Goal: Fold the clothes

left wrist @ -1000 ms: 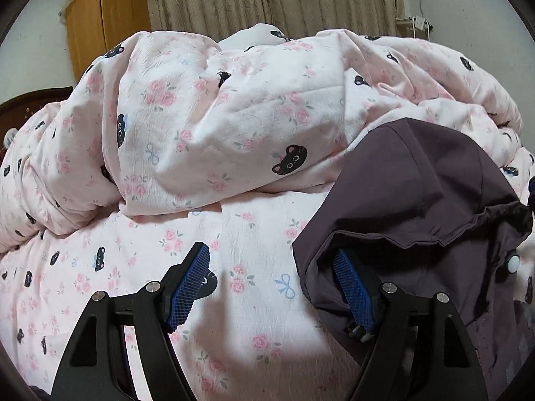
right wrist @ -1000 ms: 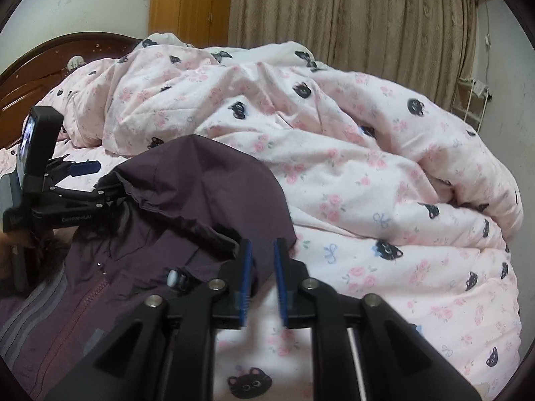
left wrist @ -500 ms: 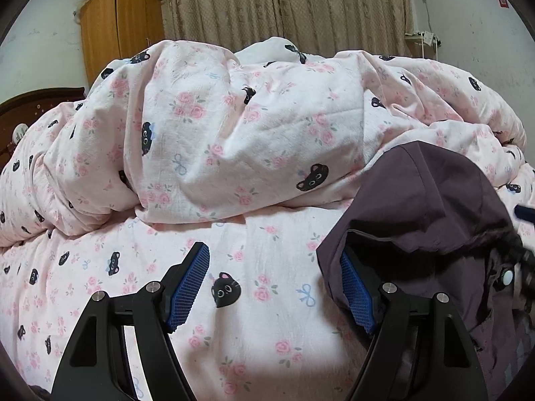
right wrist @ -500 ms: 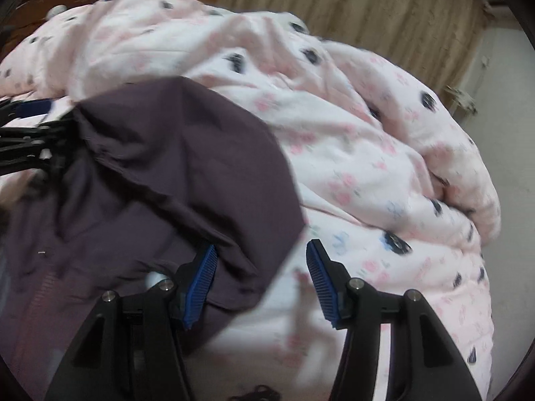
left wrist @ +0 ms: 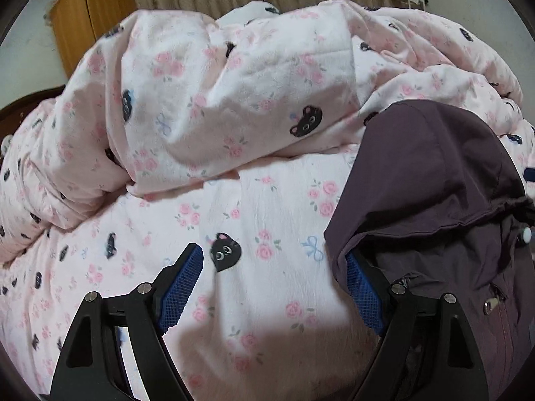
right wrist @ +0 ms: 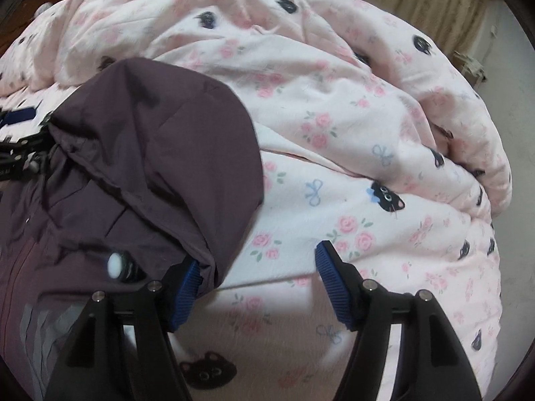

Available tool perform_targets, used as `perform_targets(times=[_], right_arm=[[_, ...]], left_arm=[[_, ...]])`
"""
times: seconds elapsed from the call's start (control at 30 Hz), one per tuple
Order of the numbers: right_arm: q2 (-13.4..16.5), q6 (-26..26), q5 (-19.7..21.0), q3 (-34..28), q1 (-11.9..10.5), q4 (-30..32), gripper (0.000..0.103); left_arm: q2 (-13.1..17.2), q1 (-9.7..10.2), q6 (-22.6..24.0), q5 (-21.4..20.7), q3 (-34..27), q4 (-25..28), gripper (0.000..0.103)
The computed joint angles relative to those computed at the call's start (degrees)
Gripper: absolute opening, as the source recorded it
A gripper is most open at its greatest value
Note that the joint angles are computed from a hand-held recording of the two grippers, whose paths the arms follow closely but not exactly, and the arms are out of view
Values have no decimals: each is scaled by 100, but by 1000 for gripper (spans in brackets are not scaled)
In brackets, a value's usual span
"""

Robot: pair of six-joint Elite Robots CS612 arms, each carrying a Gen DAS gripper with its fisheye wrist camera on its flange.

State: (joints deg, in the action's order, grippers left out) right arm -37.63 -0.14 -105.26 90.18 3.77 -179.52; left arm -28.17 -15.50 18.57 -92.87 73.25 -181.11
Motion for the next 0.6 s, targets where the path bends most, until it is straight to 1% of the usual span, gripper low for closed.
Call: perform_targets(times=[0.07,0.17,0.23,0.27,0.3,0.33,0.43,0.5,0.57,0.6], right_arm=[[-72,-257,310,141,-33,-325,68],[-207,-471,961,357,-123,-701,68],[-268,-315,1285,476,-168,-1049,68],[-271,-179,1292,489,-169,-1189,68],[-252,-25,1197,457,-153,-1263,69],[-228,144,995,402,-118,-1251,69],[-99,293,527,151,-57,-998,69],[-26,302,319,26,-44,-789,68],[21,312,240,-43,-42,-649,68],[25,288,293,-57,-50,-554,68]], left_arm=[[-76,47,52,-295,77,-96,81],[-206,117,51,-764,189,-214,81],[-255,146,-126,-957,222,-375,81],[-263,152,-276,-1006,224,-481,81],[-246,142,-421,-956,198,-587,81],[-209,117,-492,-818,154,-644,81],[-81,45,-475,-412,-11,-608,81],[23,8,-361,-176,-111,-532,81],[73,-9,-241,-82,-165,-296,81],[86,-11,-194,-83,-185,-155,81]])
